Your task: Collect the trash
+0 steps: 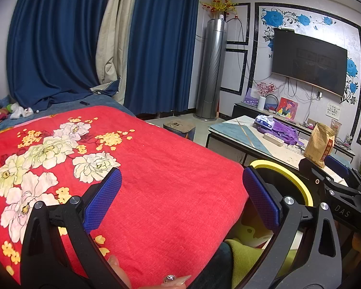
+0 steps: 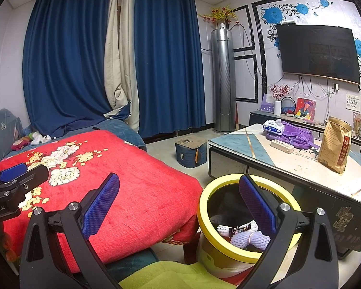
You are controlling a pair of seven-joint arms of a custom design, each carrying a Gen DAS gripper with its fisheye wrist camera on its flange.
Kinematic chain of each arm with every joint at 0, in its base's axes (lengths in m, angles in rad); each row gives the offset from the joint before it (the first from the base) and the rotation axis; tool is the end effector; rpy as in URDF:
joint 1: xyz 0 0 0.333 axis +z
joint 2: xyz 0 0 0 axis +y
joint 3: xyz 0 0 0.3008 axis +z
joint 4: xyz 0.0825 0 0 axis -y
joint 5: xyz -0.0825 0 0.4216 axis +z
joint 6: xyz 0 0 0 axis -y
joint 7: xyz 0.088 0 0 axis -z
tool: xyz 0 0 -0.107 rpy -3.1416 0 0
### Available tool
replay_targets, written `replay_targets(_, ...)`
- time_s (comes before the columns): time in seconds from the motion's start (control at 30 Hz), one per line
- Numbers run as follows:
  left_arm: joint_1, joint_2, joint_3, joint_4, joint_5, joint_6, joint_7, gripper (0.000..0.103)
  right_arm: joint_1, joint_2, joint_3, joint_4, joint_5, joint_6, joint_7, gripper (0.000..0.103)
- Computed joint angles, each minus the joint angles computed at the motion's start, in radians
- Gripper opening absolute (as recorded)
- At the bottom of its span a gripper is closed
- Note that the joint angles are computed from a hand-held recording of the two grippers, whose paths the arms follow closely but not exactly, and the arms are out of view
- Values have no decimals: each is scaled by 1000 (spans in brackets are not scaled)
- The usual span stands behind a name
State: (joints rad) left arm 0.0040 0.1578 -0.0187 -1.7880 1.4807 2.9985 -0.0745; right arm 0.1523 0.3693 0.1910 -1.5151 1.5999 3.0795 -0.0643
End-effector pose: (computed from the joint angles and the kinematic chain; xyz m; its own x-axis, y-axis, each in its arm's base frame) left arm 0.6628 -0.0806 0.5023 0.1779 -0.9787 0.1024 -0.3538 -0.1607 -0.9214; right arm 0.7082 0.1454 0.4937 0.3894 -0.9195 -0.0535 -0.2923 -0.0683 -0.9539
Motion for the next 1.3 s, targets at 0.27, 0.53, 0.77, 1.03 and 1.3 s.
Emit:
replay_targets(0.27, -2, 0, 1, -1, -2, 0, 1, 92, 1, 1, 2, -2, -18, 4, 19, 97)
replay_targets(0.53, -1, -1, -2, -5, -26, -6, 24, 92, -1, 1, 4, -2, -22, 4, 21, 97)
replay_targets(0.77, -12, -11, -14, -17, -50, -38, 58, 92, 7, 7, -3, -12, -138, 7, 146, 97)
replay_targets(1.03, -3, -55, -11, -61, -149, -110, 59, 92, -1, 17, 22, -2, -325, -66, 241, 97)
replay_targets(1.3, 154, -379, 6, -374, -400, -548, 78, 92, 205, 187, -34, 303, -906, -594, 751, 97)
